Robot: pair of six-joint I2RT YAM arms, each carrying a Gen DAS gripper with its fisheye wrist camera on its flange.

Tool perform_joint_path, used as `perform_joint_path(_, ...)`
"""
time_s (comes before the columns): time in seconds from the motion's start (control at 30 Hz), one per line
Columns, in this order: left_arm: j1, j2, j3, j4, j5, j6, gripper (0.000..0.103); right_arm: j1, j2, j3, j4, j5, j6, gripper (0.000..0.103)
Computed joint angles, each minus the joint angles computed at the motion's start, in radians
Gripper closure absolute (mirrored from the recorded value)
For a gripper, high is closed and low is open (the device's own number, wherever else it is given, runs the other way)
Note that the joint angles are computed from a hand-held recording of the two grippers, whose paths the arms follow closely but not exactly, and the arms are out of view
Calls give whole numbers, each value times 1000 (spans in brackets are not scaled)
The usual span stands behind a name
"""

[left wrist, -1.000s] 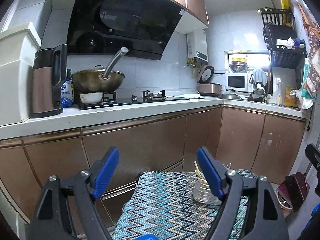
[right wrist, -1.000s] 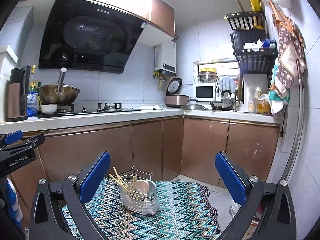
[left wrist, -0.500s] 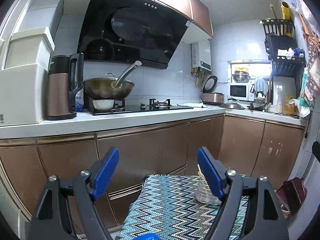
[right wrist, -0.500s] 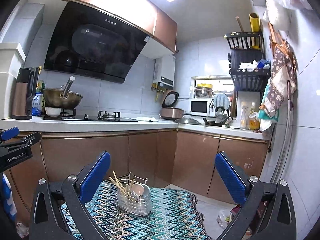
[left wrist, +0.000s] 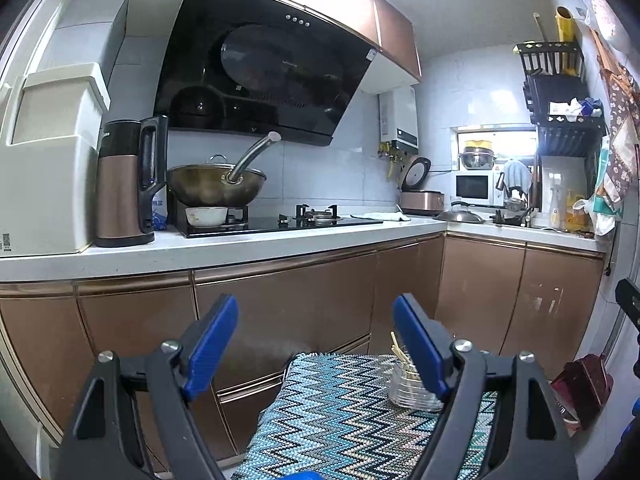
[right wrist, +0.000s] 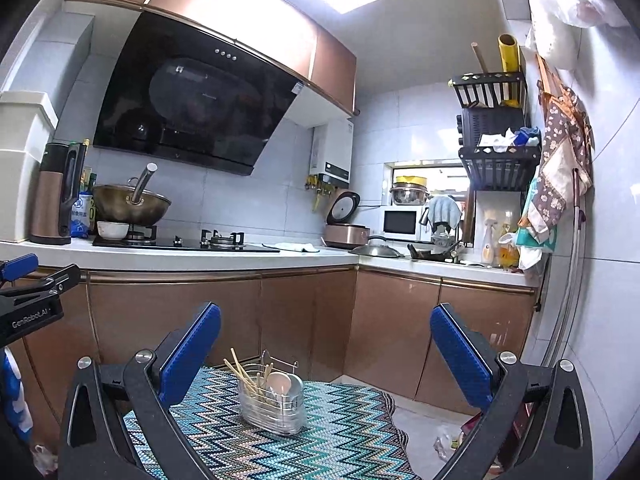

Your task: Organize utensils

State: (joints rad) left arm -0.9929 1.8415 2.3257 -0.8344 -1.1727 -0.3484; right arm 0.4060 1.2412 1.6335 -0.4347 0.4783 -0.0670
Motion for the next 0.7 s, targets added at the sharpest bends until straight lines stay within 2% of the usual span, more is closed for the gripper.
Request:
perform_joint_path(0.27, 43, 59, 49, -39, 56, -26, 23, -49, 58, 18, -17, -48, 23, 0)
perform_joint_path(0.7, 117, 138, 86, -12, 143, -22, 23, -131, 148, 34, 1, -132, 54, 0)
